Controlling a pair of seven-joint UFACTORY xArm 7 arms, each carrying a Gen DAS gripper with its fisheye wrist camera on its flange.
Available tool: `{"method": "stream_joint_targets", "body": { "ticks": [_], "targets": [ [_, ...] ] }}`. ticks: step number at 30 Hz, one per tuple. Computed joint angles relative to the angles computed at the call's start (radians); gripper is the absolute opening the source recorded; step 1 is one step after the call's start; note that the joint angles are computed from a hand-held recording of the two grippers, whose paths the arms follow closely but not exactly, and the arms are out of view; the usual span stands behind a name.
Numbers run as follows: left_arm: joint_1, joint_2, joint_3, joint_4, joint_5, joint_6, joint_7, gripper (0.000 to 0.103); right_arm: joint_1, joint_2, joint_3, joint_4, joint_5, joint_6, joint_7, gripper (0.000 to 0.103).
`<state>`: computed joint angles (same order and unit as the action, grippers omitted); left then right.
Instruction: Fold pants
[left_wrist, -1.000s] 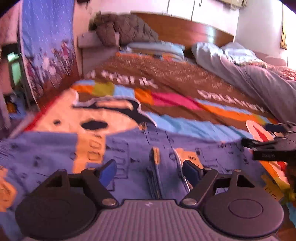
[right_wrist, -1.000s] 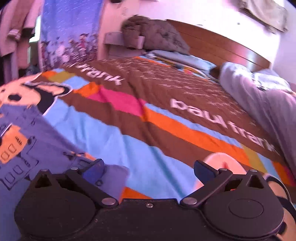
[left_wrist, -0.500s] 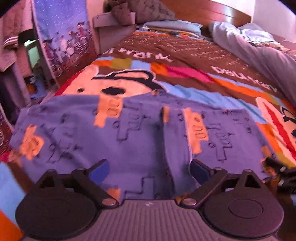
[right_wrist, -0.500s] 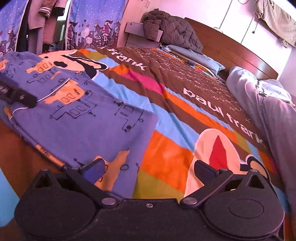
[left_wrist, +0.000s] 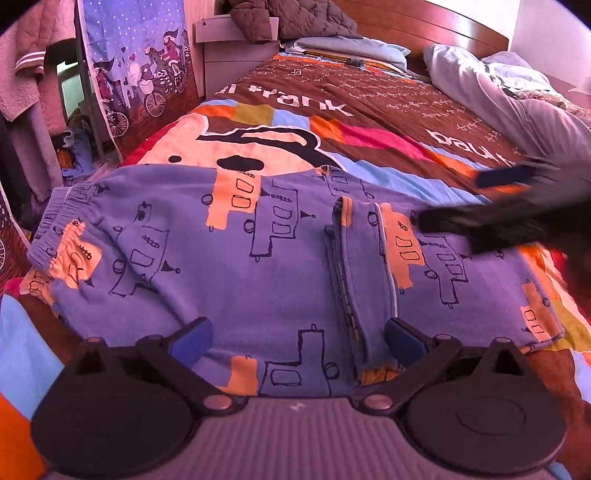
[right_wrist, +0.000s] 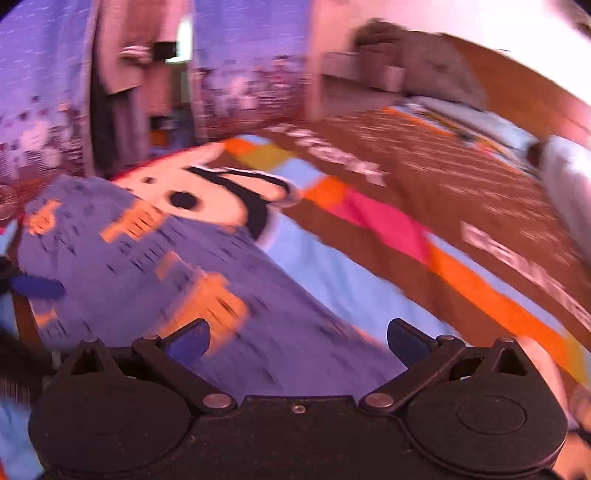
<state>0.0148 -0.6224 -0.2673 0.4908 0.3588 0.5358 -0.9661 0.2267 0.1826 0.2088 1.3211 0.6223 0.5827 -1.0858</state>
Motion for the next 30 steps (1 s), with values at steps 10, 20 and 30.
{"method": "stream_joint_targets", "body": {
  "ticks": [10,20,30],
  "targets": [
    [-0.004,-0.003,0.004,-0.005,-0.008,-0.004,0.003,0.102,0.046,0.184,0.046,0.166,-0.119,0.037,0.14,0.102],
    [-0.002,-0.026,0.006,-0.027,-0.019,-0.028,-0.002,0.103,-0.039,-0.113,-0.011,-0.093,0.115,-0.002,0.033,0.099],
    [0.005,-0.018,-0.005,-0.022,-0.007,-0.027,-0.015,0.103,0.008,-0.284,-0.089,-0.381,-0.063,-0.139,0.215,0.102]
  ]
}}
